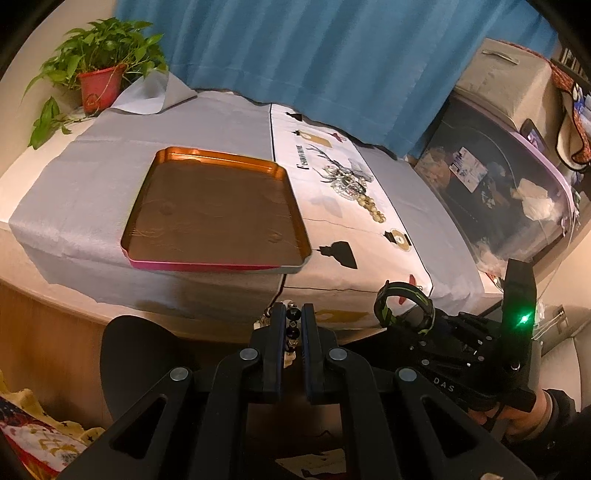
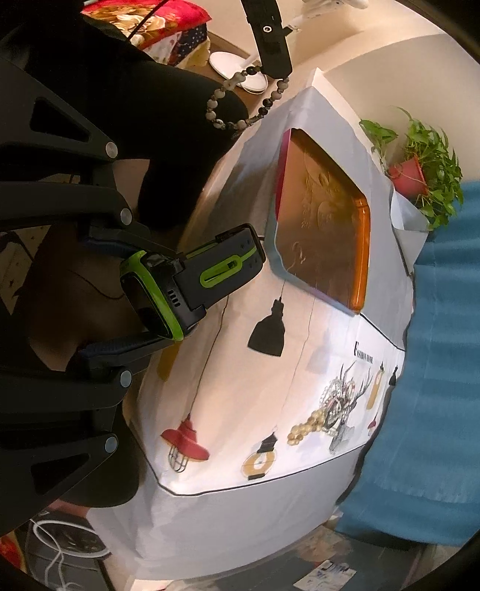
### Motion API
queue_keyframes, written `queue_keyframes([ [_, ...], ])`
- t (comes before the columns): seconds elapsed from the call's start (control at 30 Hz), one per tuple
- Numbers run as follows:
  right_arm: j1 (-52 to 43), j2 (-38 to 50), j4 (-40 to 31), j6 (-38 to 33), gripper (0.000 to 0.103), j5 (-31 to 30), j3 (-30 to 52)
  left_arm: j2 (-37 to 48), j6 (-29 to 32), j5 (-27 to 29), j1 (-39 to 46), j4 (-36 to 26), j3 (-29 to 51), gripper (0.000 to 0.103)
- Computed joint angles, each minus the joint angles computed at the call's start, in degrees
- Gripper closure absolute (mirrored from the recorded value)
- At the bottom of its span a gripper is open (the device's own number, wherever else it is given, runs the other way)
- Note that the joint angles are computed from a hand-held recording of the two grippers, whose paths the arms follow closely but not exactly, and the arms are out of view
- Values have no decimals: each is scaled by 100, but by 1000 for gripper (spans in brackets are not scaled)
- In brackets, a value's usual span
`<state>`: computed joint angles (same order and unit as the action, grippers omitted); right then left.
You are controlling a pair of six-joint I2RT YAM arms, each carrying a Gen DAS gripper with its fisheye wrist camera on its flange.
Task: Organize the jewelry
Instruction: 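Carry the smartwatch with the right tool while the left tool carries the bracelet to the tray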
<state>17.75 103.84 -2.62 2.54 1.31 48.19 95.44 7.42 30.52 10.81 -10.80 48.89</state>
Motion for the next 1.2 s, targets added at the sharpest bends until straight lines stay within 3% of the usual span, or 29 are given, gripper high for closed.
queue_keyframes([
  [0.57, 283, 1314, -782, -86, 64, 106, 2063, 1444, -4, -36, 142, -81, 1650, 97],
  [0.83, 387, 2278, -1288, -143, 64, 29, 3492, 2438, -21, -201, 77, -356, 2845, 97],
  [1.2, 405, 3940, -2333, -124, 64, -34, 6089, 3765, -15, -538, 25, -867, 4572, 97],
])
